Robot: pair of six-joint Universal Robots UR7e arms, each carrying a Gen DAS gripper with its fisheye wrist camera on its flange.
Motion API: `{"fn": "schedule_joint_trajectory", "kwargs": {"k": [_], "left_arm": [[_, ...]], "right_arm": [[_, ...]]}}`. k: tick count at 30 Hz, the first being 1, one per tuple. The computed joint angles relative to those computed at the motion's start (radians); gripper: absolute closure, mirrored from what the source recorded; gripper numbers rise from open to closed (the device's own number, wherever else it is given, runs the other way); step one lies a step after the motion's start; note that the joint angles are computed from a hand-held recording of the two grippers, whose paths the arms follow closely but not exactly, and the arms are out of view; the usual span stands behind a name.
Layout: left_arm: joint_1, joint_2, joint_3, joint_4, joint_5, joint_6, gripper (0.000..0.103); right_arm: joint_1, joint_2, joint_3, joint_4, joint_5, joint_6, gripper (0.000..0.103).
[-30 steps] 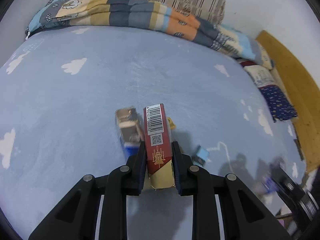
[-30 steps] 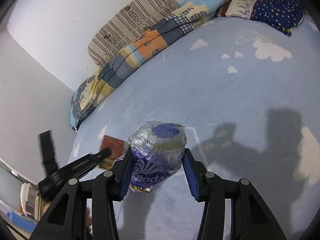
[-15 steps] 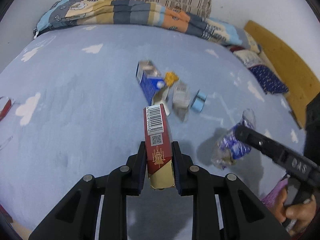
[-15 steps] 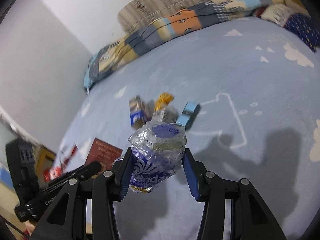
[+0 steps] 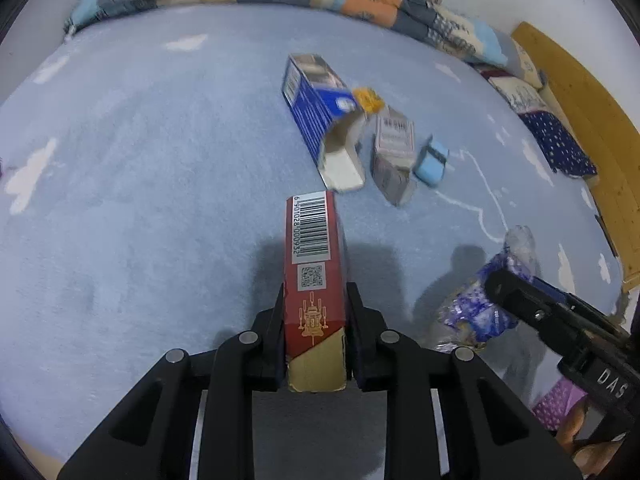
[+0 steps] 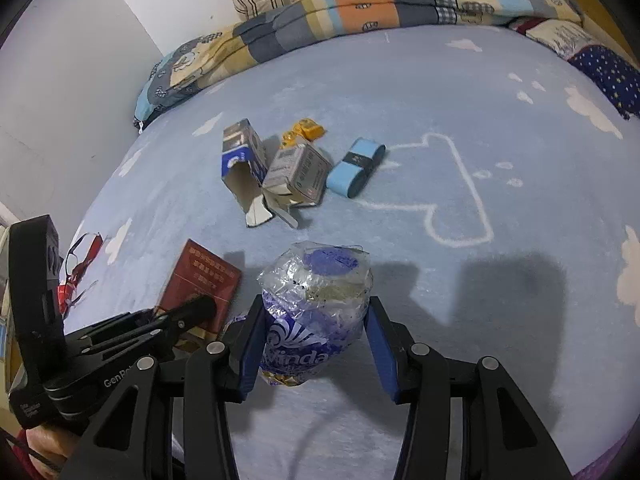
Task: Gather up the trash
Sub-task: 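Hold the tissue pack and red pack lifted above the bed with both tools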
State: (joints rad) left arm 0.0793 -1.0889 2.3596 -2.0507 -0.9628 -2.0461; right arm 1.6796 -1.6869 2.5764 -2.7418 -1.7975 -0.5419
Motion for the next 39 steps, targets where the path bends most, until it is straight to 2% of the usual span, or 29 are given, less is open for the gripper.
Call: {"fn": "schedule_joint_trajectory", "kwargs": {"k": [3,7,11,18,24,29,39], "left_arm": [[-0.030,-0.004,-0.040,0.133,0.040,-0.051,0.082],[-0.066,-0.016,-0.068,0.246,0.077,-0.118,0.083],[-0.074,-0.012,-0.091,0.312,0.085,-0.127,0.083],[-0.060,-0.030,-0.053,0.219,0.073,-0.115,0.083],[-0.080,-0.002,-0.105,0.339,0.106,-0.143,0.083],[-0.092,0.004,-0.122,0.384,0.125,-0.151,0.083],[-0.094,0.005,-0.123,0.366,0.143,-0.128,0.083]], "right_arm": [[0.001,-0.020,0.003,-0.014,0.018,-0.002,0.052],[0.000,-0.031,0.001,-0.032,0.024,0.007,0.052],[0.006,-0.034,0.001,-0.054,0.023,0.011,0.052],[0.008,-0.038,0.002,-0.057,0.026,0.010,0.052],[0.008,-0.056,0.000,-0.047,0.045,0.003,0.052],[0.007,-0.067,0.003,-0.045,0.058,-0.007,0.052],[0.018,-0.062,0.008,-0.063,0.053,-0.022,0.052]]}}
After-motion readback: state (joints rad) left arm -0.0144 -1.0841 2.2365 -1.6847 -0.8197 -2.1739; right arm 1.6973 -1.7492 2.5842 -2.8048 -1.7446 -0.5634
